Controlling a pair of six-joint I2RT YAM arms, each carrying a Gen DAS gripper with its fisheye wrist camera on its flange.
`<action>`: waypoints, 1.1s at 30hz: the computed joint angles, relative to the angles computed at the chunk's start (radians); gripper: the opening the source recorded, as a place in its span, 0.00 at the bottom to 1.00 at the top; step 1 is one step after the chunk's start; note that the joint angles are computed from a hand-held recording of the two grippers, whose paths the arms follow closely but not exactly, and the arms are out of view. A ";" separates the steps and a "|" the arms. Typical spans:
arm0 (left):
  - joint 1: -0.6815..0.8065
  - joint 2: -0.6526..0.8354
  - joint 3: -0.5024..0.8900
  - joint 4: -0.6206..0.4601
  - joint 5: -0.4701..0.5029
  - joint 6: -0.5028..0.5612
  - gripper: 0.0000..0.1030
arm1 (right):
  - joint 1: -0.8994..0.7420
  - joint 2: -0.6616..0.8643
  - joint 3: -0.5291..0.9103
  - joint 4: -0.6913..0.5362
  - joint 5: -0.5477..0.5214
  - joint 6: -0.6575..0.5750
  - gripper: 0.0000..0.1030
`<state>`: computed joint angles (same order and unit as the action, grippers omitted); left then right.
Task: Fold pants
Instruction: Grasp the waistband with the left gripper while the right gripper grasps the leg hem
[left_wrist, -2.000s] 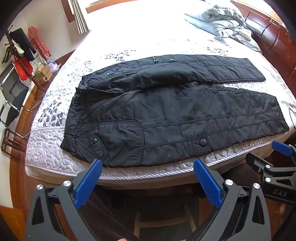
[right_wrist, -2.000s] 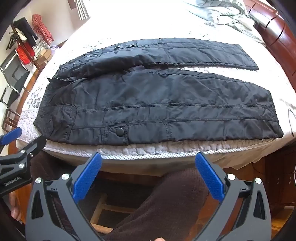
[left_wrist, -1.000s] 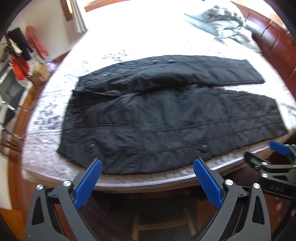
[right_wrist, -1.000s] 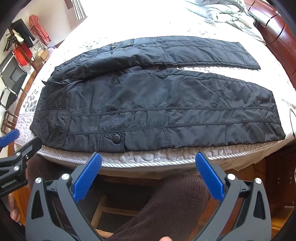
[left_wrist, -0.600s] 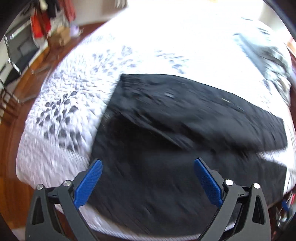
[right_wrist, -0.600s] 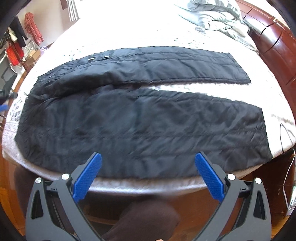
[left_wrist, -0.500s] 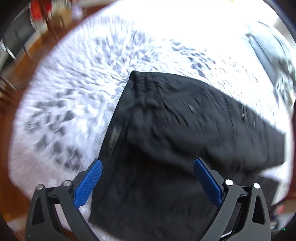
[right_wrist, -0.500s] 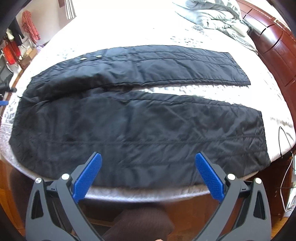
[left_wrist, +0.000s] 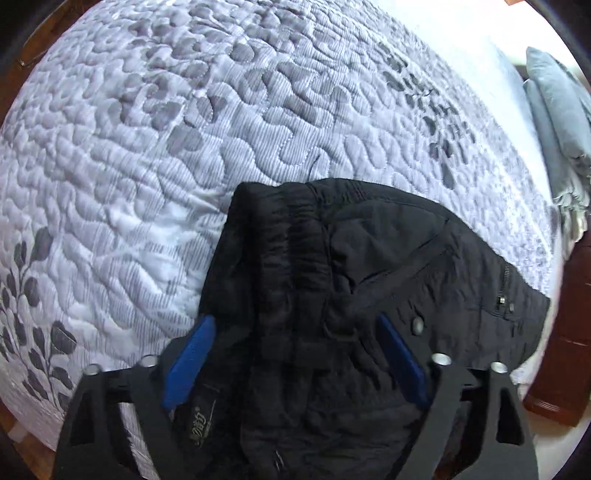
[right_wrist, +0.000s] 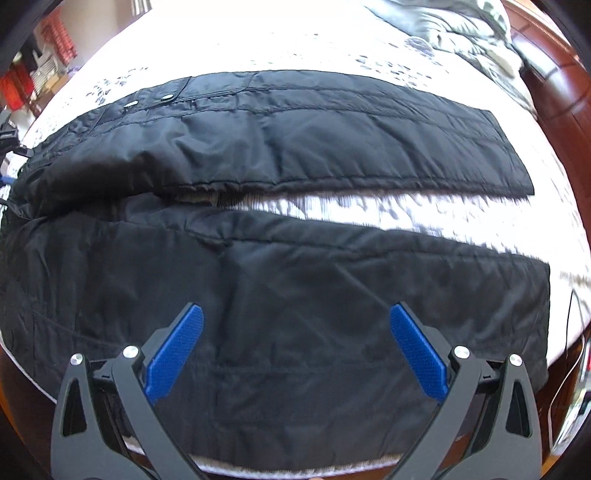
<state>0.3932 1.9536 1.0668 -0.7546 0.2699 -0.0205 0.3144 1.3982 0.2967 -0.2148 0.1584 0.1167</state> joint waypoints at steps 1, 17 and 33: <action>-0.016 0.007 0.003 0.011 -0.017 -0.009 0.68 | -0.004 0.004 0.001 0.017 0.003 -0.023 0.98; -0.069 -0.096 -0.103 0.114 -0.013 -0.048 0.20 | -0.686 0.398 0.605 0.107 -0.114 -0.441 0.98; -0.148 0.028 -0.025 0.150 -0.078 -0.093 0.21 | -0.786 1.262 1.906 -0.464 -0.041 -0.406 0.98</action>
